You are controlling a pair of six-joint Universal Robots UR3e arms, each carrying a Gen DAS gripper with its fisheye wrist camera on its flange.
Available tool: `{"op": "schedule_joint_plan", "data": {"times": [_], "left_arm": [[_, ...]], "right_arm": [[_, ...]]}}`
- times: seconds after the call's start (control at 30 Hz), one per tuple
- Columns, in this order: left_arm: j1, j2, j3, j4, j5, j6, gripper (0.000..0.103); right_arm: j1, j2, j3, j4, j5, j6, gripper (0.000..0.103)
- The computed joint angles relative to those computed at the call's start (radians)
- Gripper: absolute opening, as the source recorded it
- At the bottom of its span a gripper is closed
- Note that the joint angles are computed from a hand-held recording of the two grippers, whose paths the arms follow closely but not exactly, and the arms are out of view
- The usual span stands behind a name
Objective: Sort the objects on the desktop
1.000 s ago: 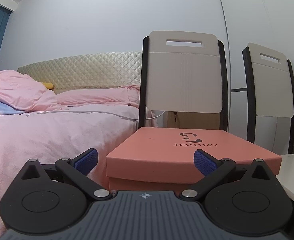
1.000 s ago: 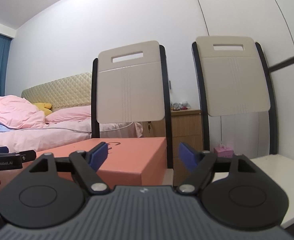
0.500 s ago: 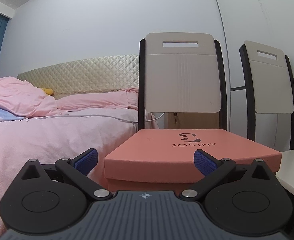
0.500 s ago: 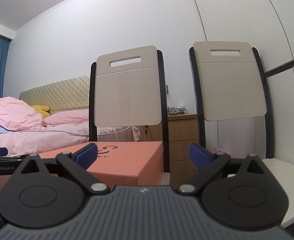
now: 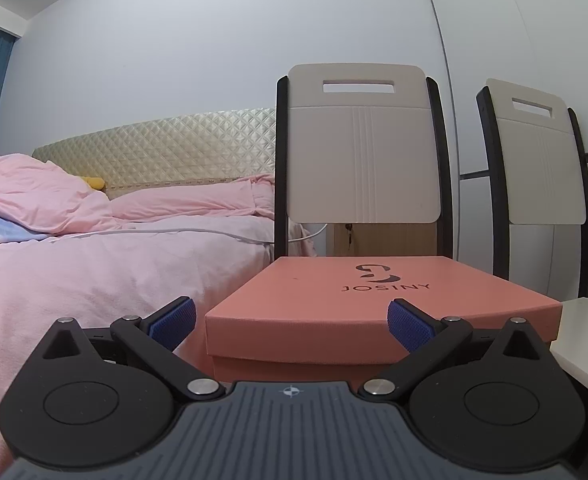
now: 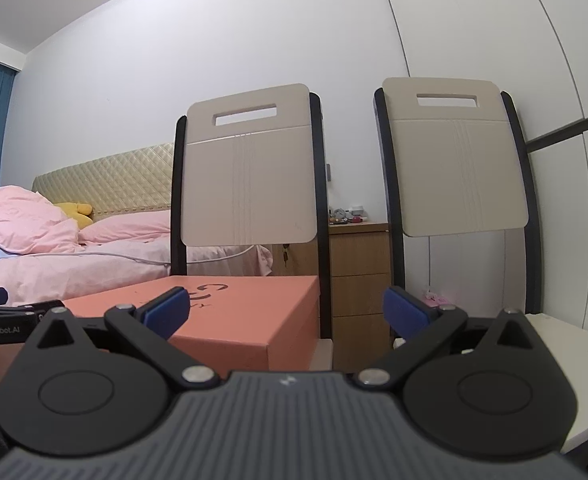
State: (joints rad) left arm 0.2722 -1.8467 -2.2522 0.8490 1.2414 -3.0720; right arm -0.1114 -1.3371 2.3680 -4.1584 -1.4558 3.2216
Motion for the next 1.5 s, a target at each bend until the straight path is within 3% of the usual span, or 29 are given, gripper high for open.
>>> {"op": "schedule_joint_plan", "data": {"times": [1.5], "left_arm": [[-0.011, 0.014, -0.001, -0.044, 0.021, 0.023, 0.103]], "right_arm": [[-0.005, -0.017, 0.004, 0.065, -0.033, 0.015, 0.103]]}}
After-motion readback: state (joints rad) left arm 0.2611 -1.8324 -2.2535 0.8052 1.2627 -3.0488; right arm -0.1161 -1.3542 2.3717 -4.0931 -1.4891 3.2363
